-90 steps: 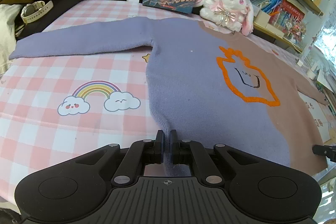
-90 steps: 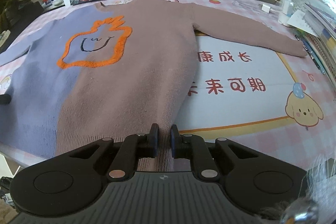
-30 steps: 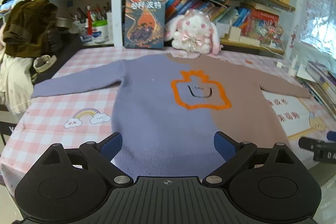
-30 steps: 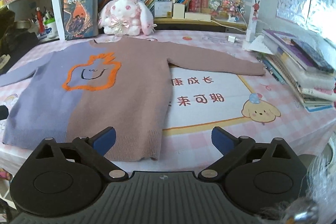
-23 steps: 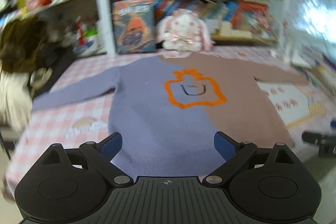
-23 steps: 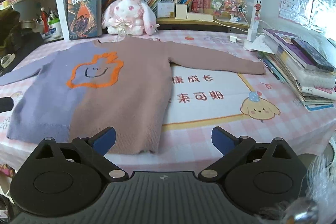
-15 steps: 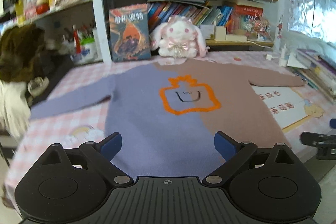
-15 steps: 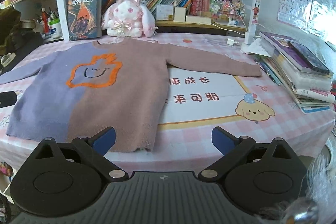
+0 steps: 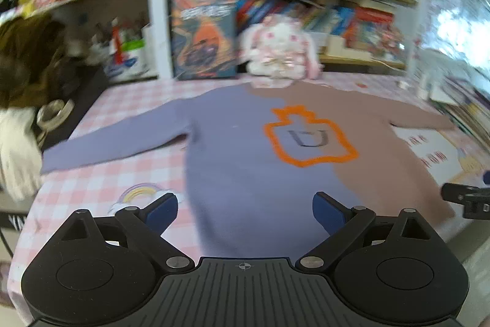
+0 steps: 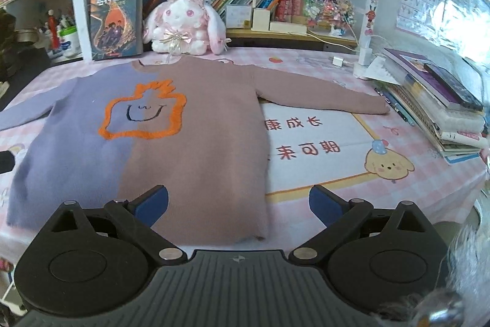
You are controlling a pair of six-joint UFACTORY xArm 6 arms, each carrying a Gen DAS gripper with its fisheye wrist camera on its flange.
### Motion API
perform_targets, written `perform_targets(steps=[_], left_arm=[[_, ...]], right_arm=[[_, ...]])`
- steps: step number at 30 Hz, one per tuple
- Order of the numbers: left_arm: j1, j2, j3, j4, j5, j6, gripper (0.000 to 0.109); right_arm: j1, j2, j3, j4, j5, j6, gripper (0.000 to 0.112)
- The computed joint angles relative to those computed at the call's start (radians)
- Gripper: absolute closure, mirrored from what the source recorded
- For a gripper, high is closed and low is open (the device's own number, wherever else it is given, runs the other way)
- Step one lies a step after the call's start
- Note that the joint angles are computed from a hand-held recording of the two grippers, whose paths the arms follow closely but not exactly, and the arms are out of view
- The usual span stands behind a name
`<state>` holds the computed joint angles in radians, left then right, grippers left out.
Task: Fold clothes
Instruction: 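Move the left gripper to the lavender sleeve cuff and grasp it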
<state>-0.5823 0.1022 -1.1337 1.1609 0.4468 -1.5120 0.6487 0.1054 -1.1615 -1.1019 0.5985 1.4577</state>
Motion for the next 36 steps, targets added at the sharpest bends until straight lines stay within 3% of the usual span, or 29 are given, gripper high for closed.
perform_targets(steps=[5, 16, 22, 27, 31, 36], left_arm=[[0.107, -0.016, 0.057, -0.073, -0.083, 0.080, 0.012], [0.316, -0.023, 0.111, -0.052, -0.212, 0.144, 0.012], [0.404, 0.009, 0.097, 0.003, -0.273, 0.080, 0.012], [0.483, 0.054, 0.070, -0.034, -0.328, -0.017, 0.013], [0.532, 0.102, 0.031, -0.071, -0.311, -0.088, 0.014], [0.552, 0.170, -0.025, -0.248, -0.252, 0.051, 0.015]], right_arm=[[0.065, 0.108, -0.144, 0.029, 0.106, 0.040, 0.011], [0.162, 0.344, -0.457, 0.140, 0.253, -0.007, 0.011], [0.189, 0.425, -0.580, 0.190, 0.330, -0.062, 0.011], [0.196, 0.476, -0.660, 0.203, 0.372, -0.115, 0.011], [0.197, 0.498, -0.697, 0.205, 0.392, -0.141, 0.011], [0.192, 0.507, -0.720, 0.213, 0.429, -0.145, 0.011]])
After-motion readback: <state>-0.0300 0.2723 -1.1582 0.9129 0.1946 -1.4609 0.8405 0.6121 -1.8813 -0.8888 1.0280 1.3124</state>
